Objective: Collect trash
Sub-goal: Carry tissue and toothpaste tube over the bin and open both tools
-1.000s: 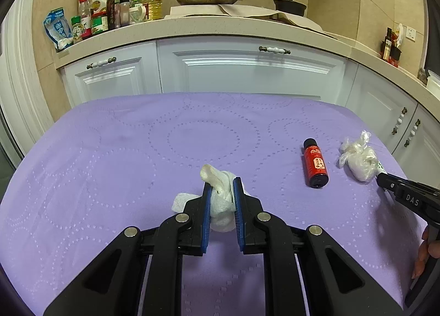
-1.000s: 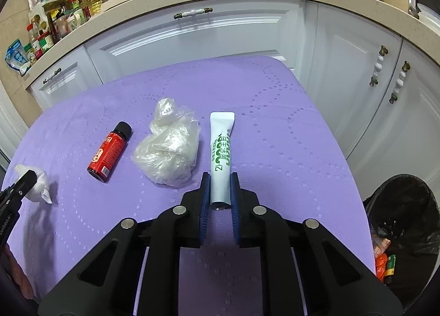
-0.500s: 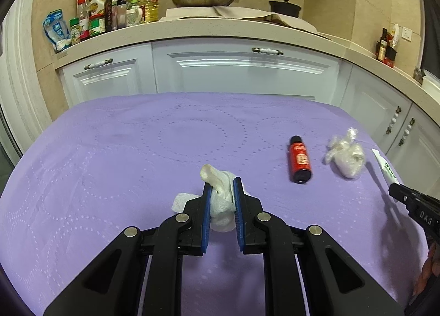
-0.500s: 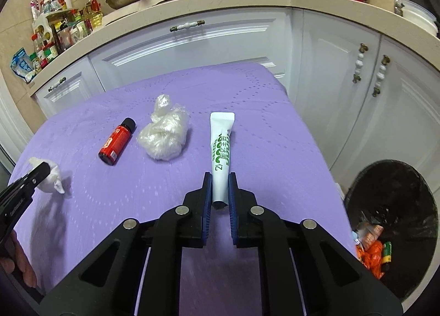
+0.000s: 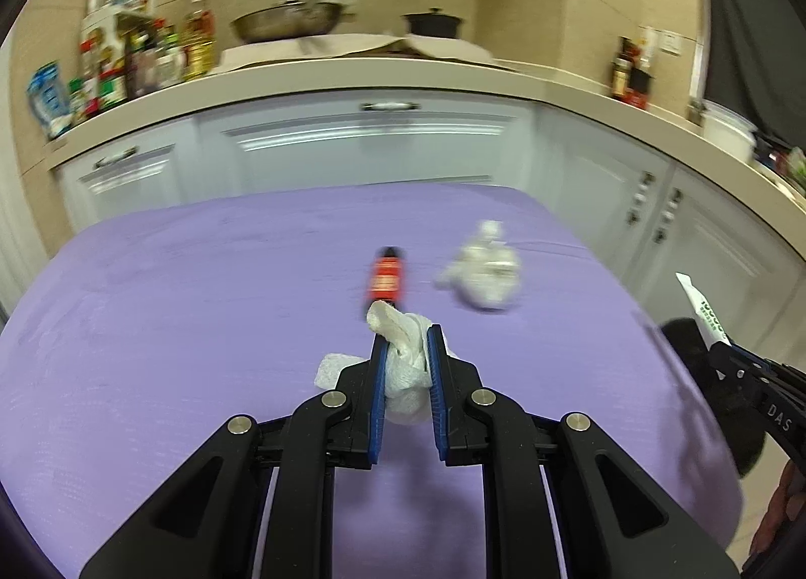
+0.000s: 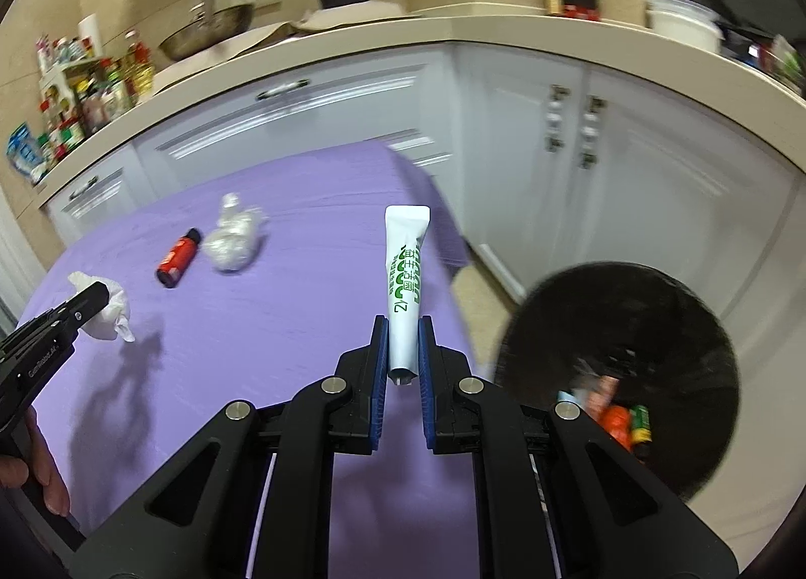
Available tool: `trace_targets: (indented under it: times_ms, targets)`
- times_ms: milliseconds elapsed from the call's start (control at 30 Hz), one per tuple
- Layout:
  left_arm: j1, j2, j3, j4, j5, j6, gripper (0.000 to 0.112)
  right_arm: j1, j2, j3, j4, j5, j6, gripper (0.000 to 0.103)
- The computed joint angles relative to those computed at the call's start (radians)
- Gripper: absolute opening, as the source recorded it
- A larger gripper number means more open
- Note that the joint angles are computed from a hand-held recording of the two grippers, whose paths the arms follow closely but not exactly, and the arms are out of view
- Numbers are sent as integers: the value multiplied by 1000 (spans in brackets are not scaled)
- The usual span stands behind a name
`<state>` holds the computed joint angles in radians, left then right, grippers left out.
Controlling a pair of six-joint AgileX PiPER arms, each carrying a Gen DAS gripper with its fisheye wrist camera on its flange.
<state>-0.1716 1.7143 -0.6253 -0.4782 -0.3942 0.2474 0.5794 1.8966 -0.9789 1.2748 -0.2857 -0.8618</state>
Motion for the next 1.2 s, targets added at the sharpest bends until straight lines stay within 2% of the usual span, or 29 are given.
trace_targets:
  times_ms: [333,567,767,1100,1200]
  targets:
    - [-266,55,-111,-192,18,141,16,-161,-126,252,-370,-68,402,11]
    - [-419,148,-262,-383,34,343,16,-314,-164,354,-628,-91,637,11]
    - [-494,228,-379,-515,48,485,16,-414,-159,395,-823,-110,795,11]
    - [-550,340,-541,-735,65,725,17,-502,-110,380,-996,-118,932,12]
    - [-551,359,-567,-774,71,761,23,-514,-95,377,-1019,-127,953,18]
